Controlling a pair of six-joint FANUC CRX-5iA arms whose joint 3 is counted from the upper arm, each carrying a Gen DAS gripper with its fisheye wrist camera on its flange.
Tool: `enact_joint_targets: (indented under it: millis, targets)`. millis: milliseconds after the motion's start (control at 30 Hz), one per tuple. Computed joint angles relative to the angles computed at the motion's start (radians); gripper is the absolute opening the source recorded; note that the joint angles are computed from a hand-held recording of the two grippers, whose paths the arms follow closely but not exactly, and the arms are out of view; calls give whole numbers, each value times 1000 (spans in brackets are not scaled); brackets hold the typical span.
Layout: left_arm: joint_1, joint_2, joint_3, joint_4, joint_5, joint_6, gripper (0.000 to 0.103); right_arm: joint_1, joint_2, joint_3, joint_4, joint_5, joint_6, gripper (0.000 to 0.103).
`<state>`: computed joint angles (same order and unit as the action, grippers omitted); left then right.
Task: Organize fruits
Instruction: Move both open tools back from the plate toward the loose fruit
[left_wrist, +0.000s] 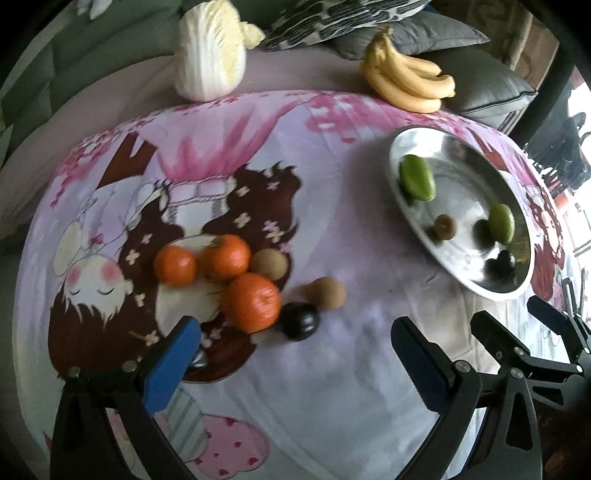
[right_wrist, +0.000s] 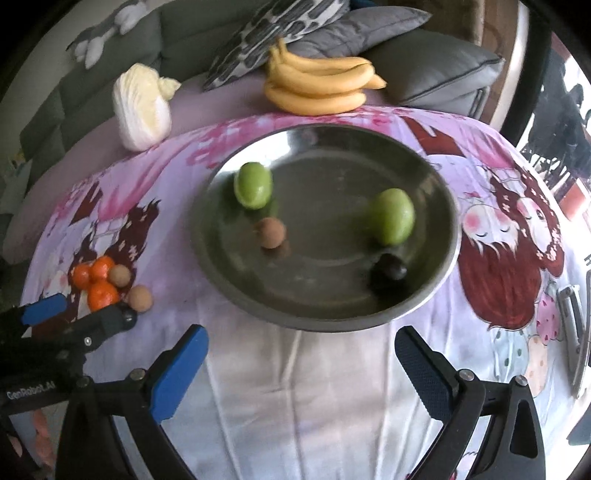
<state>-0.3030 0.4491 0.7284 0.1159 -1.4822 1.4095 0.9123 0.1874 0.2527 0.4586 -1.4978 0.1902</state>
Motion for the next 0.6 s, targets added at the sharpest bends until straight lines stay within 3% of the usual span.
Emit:
enact_joint_targets:
  millis: [233,600]
  targets:
    - [56,-20,-46,22,0,-30,102,-1,77,103,-45,-8,72,102]
    - [113,-11,-62,61,-32,-203,102,-6,193,245,-100,-29,212,98]
